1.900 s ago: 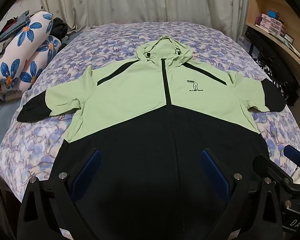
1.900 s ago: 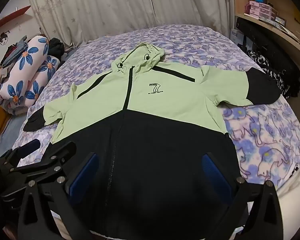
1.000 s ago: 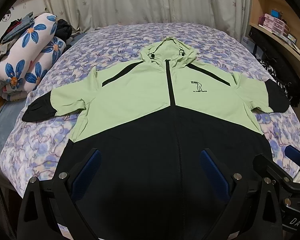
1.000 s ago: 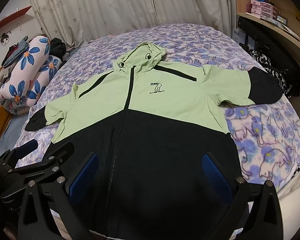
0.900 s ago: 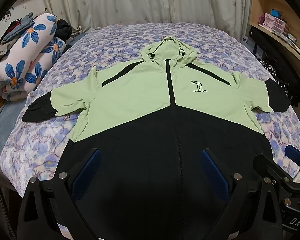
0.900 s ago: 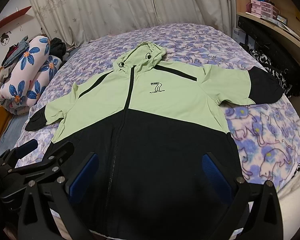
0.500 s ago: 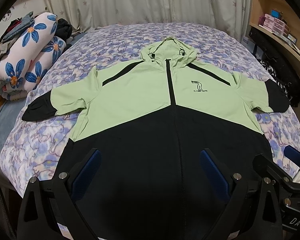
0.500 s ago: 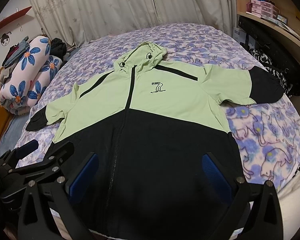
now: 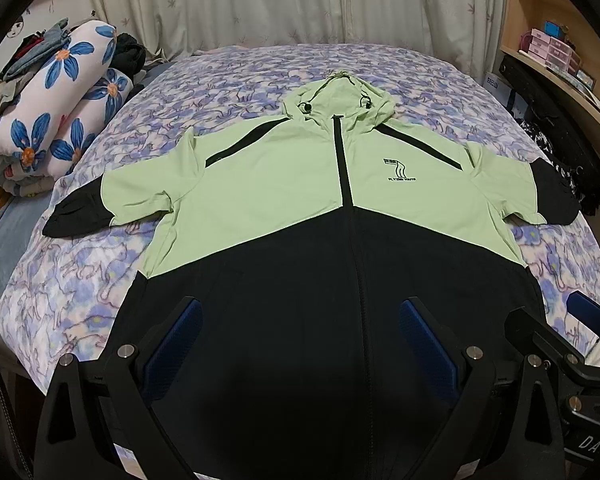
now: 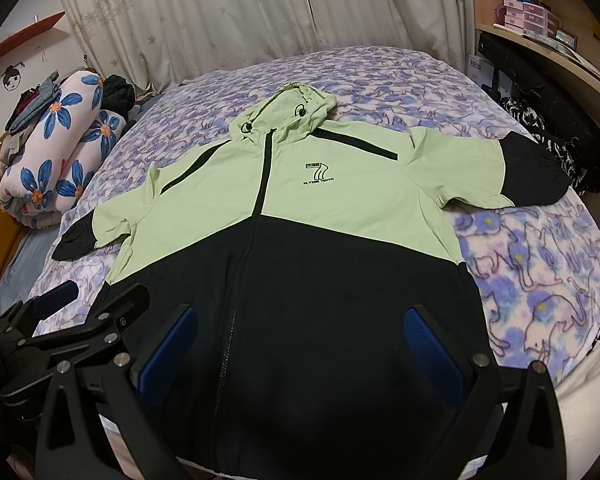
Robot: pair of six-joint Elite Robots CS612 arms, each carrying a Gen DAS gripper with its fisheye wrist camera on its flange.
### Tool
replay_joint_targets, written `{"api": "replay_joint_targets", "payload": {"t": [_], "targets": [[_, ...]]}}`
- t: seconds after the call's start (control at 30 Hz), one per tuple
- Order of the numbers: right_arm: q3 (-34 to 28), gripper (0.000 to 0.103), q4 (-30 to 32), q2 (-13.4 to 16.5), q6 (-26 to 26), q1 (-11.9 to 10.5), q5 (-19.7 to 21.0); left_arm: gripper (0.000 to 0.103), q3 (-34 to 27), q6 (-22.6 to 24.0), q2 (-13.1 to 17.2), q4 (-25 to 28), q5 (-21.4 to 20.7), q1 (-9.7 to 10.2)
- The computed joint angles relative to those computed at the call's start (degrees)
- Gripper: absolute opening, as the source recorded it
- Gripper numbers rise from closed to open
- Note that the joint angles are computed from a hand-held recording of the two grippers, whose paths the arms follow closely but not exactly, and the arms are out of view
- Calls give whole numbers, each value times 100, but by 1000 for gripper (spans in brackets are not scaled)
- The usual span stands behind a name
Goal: Fold large clothes
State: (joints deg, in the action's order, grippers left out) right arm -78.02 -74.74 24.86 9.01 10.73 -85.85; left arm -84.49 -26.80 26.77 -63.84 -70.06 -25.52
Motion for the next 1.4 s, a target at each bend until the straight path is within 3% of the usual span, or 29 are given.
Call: {"api": "replay_joint_targets", "payload": {"t": [1.4], "targets": [[-7,103,-66,26,13,40,-61,95,-66,-32,32,126,-123,62]]}}
